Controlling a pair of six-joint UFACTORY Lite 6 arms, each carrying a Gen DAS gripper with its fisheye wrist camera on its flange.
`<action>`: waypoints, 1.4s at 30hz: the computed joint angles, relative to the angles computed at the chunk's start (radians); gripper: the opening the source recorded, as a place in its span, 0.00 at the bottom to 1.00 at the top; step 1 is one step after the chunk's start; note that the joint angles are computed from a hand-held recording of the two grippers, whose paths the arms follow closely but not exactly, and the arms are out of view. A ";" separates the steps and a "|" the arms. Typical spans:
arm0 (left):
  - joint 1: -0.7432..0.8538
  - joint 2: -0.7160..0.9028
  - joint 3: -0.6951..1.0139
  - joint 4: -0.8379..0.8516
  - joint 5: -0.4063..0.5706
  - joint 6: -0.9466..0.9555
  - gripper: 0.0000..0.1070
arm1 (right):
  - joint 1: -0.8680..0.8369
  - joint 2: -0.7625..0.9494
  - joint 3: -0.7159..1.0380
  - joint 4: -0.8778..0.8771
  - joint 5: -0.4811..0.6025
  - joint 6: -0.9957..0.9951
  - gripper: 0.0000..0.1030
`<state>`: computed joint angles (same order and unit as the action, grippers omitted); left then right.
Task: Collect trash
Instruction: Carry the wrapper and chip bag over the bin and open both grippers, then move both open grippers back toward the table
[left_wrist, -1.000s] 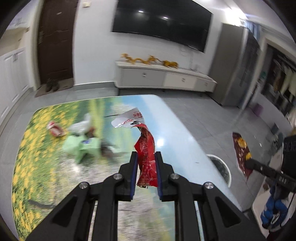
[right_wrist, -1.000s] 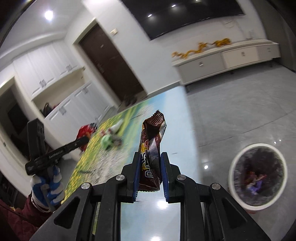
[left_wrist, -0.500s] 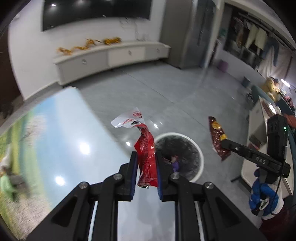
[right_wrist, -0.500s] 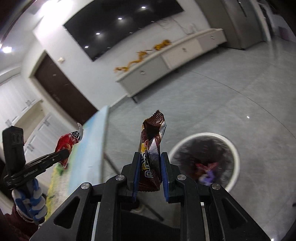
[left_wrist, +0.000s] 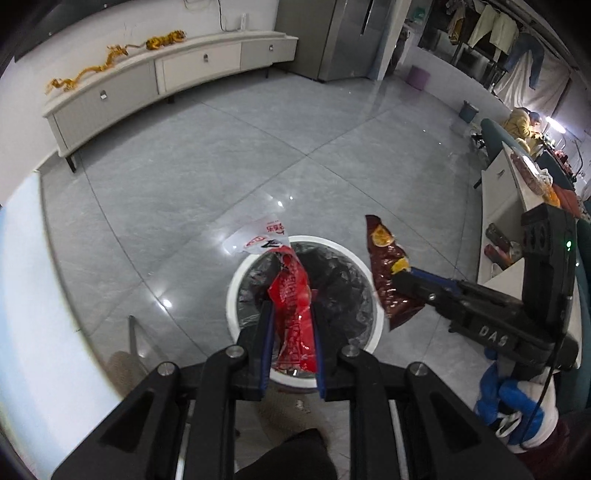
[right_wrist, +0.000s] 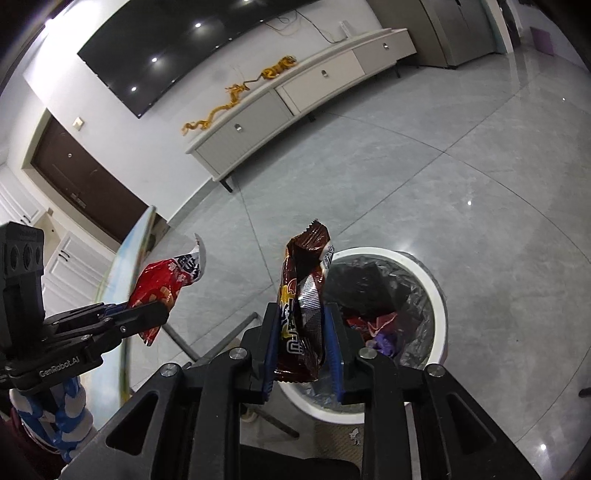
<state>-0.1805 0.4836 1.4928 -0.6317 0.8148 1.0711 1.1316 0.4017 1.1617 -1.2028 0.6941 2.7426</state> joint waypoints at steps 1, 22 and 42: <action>0.007 0.023 0.026 0.003 0.018 -0.002 0.17 | -0.016 -0.002 -0.012 -0.004 -0.019 -0.001 0.29; -0.013 -0.135 -0.108 -0.042 -0.107 0.000 0.43 | 0.008 -0.071 -0.065 0.078 0.047 -0.033 0.43; 0.276 -0.544 -0.384 -0.248 -0.060 0.305 0.56 | 0.187 0.015 0.275 0.241 0.390 -0.255 0.50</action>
